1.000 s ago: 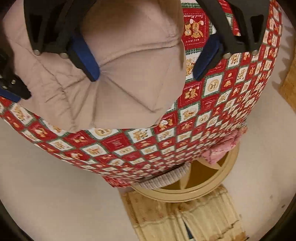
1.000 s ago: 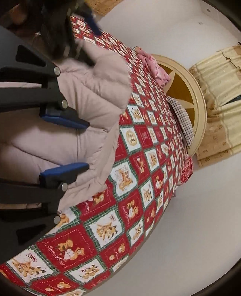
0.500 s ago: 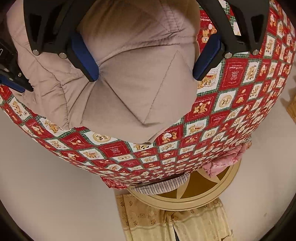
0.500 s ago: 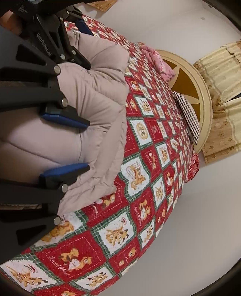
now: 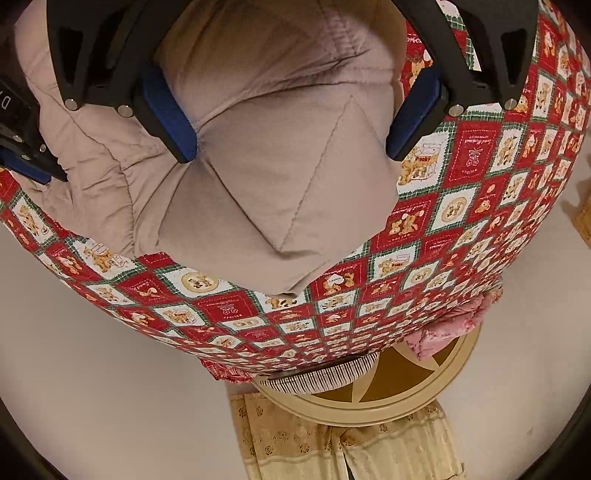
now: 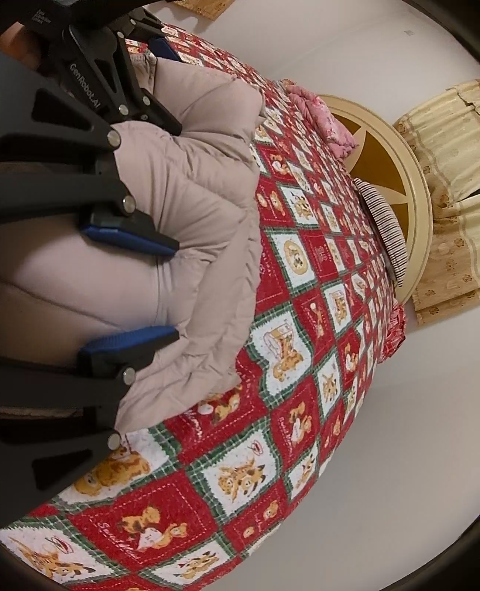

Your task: Fold large clothes

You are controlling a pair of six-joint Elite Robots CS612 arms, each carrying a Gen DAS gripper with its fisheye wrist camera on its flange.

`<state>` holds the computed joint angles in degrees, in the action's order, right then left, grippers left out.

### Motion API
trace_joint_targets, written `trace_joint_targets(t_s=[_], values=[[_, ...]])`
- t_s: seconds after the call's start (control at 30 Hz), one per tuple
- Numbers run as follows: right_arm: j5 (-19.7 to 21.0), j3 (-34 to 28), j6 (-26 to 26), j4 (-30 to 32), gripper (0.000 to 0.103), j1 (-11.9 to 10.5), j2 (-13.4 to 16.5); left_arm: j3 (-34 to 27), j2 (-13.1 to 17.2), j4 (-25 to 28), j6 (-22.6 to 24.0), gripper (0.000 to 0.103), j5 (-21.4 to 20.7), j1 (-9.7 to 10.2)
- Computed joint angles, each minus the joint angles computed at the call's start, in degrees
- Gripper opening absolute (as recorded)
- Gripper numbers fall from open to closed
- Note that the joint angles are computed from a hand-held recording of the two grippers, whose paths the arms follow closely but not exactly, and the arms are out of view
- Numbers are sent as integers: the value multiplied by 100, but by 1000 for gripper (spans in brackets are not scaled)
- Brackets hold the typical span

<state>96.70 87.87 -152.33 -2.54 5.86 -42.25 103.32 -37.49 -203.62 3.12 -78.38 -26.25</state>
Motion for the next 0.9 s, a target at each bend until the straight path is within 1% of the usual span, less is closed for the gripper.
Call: trace_joint_targets(t_s=[0.2,0.53,0.9], values=[[90,-98,-36,132,43,21,50,-36,33,18,-66,102,-57,23],[233,-155,-44,175,43,63,85,-49,53,-6,-102,102,-117,44],[302,-198,-79,222,43,72,108,-59,61,3,-142,103,-188,65]])
